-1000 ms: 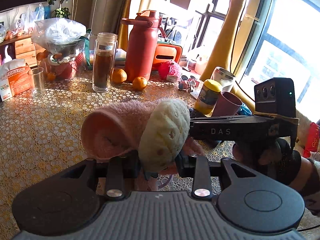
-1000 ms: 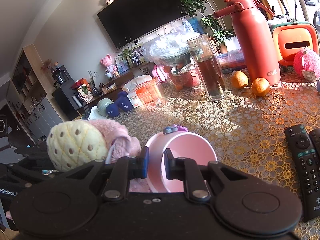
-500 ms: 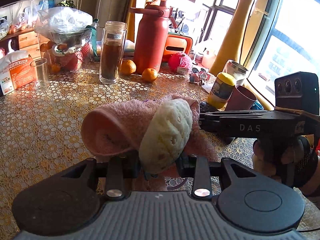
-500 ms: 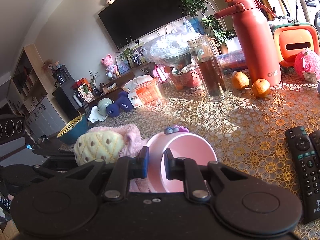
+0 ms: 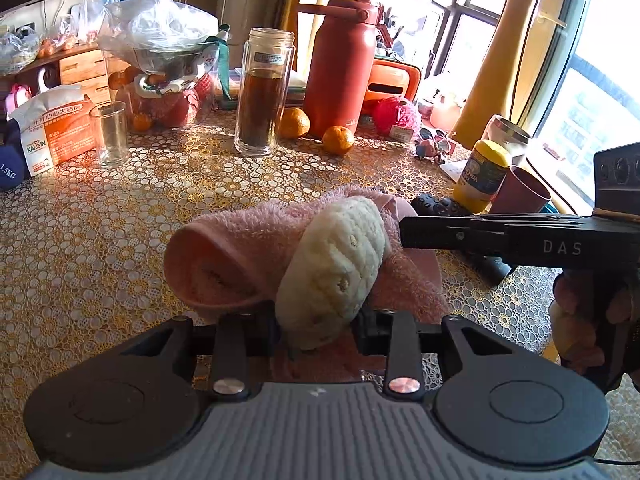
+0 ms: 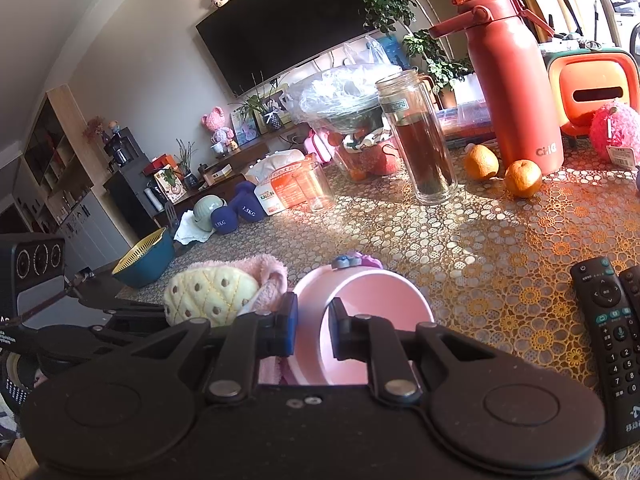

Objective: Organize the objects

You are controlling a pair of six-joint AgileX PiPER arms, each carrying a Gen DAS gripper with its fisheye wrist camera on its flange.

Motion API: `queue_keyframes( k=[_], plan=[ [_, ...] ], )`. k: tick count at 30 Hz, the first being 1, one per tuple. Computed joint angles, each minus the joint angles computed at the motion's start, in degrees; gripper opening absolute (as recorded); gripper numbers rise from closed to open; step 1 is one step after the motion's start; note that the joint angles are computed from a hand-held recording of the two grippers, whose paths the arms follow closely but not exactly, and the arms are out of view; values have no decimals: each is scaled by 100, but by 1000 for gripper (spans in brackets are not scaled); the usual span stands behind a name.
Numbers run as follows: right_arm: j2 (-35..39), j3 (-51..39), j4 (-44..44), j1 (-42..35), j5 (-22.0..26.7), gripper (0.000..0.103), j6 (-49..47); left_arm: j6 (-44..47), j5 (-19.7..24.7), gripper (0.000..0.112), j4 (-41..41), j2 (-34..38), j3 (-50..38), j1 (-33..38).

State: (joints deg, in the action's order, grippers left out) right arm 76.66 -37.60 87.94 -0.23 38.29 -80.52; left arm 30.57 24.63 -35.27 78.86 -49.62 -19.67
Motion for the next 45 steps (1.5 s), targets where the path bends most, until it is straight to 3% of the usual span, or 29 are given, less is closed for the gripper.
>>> queue_keyframes(
  k=[8, 15, 24, 35, 45],
  plan=[
    [-7, -81, -170, 97, -86, 16, 122, -876, -9, 33, 1276, 307, -264, -40],
    [-3, -172, -348, 225, -193, 16, 223, -1858, 13, 33, 3159, 488, -337, -332],
    [-18, -250, -506, 417, -354, 16, 356, -1908, 334, 33, 4148, 407, -299, -306],
    [60, -541, -990, 886, -809, 16, 854, -1719, 518, 33, 4045, 527, -329, 32],
    [568, -1500, -3453, 2146, -1750, 15, 3122, -913, 489, 33, 2789, 491, -255, 483]
  ],
)
